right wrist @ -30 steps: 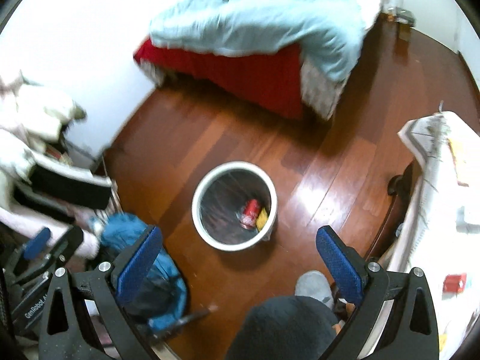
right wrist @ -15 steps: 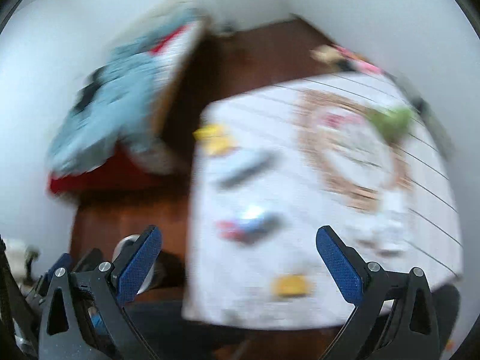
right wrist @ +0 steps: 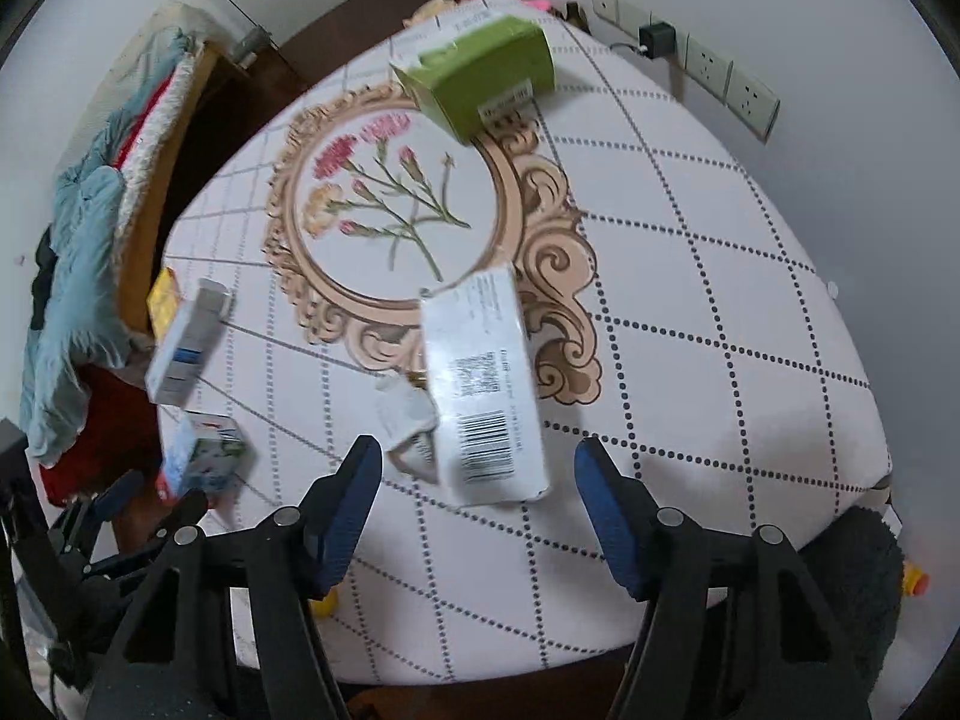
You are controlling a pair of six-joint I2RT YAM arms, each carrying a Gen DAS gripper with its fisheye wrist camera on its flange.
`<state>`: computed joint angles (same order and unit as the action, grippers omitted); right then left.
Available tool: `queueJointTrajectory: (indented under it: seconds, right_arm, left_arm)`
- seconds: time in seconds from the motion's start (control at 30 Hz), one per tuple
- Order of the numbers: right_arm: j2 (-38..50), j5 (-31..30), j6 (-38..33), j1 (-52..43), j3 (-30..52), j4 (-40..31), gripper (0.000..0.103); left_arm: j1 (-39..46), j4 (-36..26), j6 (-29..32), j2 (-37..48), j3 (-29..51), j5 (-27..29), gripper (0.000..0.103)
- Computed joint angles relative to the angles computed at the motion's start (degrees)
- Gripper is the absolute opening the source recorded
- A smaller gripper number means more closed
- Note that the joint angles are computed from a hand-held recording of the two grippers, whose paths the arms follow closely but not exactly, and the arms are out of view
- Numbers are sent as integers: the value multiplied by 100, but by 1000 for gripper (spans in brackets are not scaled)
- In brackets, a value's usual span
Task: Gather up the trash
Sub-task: 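Grasp the blue milk carton with the left tool while the right tool grasps the white barcode box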
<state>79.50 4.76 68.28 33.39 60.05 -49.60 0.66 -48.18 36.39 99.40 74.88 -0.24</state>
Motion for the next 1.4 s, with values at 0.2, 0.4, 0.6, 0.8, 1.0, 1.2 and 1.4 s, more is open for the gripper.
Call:
queueJointTrajectory:
  seconds: [0.2,0.4,0.6,0.8,1.0,1.2,1.4]
  right_arm:
    - [293,-248,-196,-102,-97,263,46]
    - [73,-297,-168,-142,-214,263,34]
    - [-138,-334,-129,-133,-273,133,28]
    - [-81,-506,-74,-239,-368,327,32]
    - [231,-539,-215,-283,-201,437,49]
    - [341,-495,-468,-250,-214,685,50]
    - [158,-485,-620,-253,-438,882,49]
  left_arm:
    - [-239,160,337,136,4,-257,67]
    - [-247,52,313,248,158,-428,46]
    - [162,-961,-599,673,1041,17,43]
    - [333,-1382,-636,1101,1402,405,44]
    - [185,-962,-537,838,835,98,44]
    - [-24,-392,-814,597,300,-291,39]
    - [-132,-257,-1275,374,24,-316,32]
